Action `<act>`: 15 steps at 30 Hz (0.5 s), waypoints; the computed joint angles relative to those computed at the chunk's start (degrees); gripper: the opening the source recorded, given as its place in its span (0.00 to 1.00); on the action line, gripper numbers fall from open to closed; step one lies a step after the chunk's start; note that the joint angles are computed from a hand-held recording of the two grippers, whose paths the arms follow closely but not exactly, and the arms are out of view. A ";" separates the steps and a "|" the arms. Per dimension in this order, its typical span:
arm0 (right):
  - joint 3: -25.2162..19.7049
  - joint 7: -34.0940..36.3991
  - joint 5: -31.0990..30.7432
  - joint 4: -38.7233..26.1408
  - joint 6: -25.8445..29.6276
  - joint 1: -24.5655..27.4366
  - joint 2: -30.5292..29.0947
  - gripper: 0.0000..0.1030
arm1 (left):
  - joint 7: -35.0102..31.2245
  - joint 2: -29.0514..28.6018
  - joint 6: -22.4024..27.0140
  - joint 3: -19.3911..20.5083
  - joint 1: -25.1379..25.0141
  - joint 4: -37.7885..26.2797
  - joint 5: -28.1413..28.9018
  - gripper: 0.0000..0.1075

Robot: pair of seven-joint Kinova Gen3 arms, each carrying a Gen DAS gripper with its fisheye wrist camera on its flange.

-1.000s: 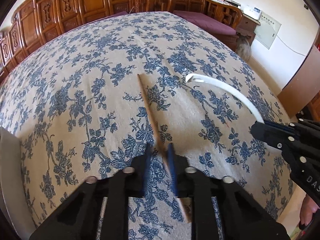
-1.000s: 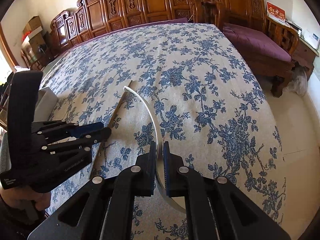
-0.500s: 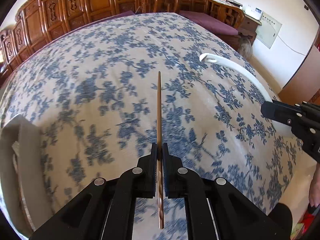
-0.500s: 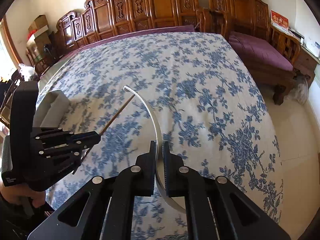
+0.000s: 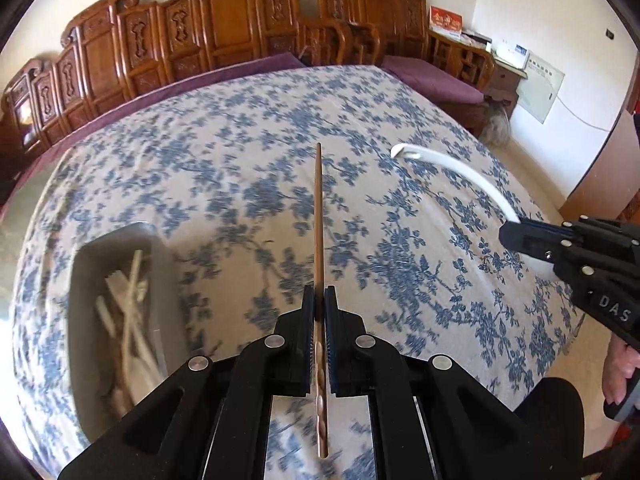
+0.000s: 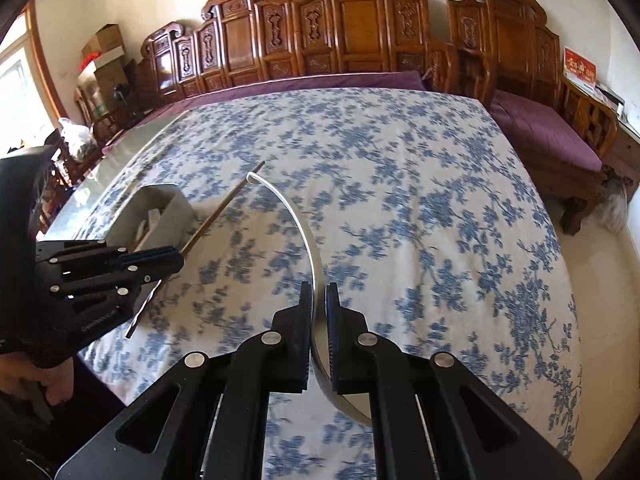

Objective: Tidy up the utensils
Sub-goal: 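Lower the chopstick into the grey tray and open the left tool while the right holds the spoon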

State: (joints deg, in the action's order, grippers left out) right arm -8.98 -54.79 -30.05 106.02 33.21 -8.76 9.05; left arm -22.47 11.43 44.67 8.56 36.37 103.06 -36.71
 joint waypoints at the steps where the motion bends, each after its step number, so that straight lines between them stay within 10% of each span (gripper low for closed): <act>1: -0.18 -0.43 0.13 0.09 -0.13 -0.43 -0.14 0.08 | 0.26 -0.80 0.04 -0.10 0.05 0.65 -0.22 0.04; 15: -2.02 -6.33 3.44 0.75 -2.26 -5.98 -0.02 0.08 | 0.51 -10.62 -1.59 2.81 -7.70 9.87 -1.02 0.04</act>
State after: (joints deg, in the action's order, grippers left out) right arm -11.00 -61.12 -26.61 106.77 30.95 -14.74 9.03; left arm -21.96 0.81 43.08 11.37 28.67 112.94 -37.73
